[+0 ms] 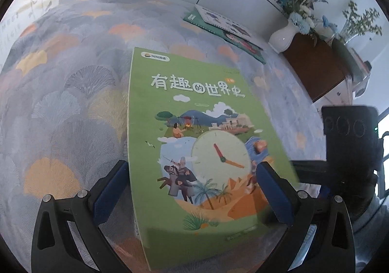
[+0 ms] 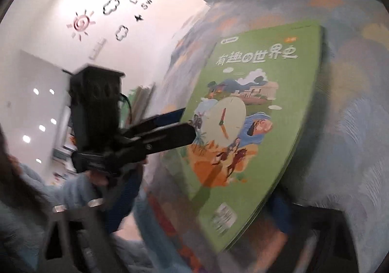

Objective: Organize books
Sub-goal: 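Lift the green book with both tools and carry it to the white table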

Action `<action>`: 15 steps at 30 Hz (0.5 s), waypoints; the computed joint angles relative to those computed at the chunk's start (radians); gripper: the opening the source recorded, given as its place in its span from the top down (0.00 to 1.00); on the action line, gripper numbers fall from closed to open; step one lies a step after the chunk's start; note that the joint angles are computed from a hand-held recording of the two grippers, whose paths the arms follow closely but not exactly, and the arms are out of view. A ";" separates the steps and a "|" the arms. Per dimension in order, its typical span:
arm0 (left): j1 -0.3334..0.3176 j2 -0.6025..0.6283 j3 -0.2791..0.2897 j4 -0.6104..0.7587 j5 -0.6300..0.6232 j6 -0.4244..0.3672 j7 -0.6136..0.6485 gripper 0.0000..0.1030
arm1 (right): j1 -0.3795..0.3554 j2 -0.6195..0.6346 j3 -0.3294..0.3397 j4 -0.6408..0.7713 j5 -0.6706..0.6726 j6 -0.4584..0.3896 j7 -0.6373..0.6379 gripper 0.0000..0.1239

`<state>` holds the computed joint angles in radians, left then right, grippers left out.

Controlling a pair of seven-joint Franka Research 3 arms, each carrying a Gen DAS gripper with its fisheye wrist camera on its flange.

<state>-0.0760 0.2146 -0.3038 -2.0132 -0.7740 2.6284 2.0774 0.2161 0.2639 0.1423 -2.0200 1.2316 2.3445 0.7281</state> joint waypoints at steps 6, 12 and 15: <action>0.007 0.000 0.008 0.018 0.017 -0.045 -0.101 0.01 | 0.117 -0.019 0.025 -0.031 -0.184 0.332 0.080 0.74; 0.026 -0.034 0.028 -0.003 -0.087 -0.070 -0.050 0.01 | 0.089 -0.032 0.098 -0.029 0.163 0.219 -0.278 0.75; 0.041 -0.048 0.040 -0.014 -0.122 -0.104 0.003 0.01 | 0.157 -0.037 0.095 -0.026 0.148 0.333 -0.306 0.75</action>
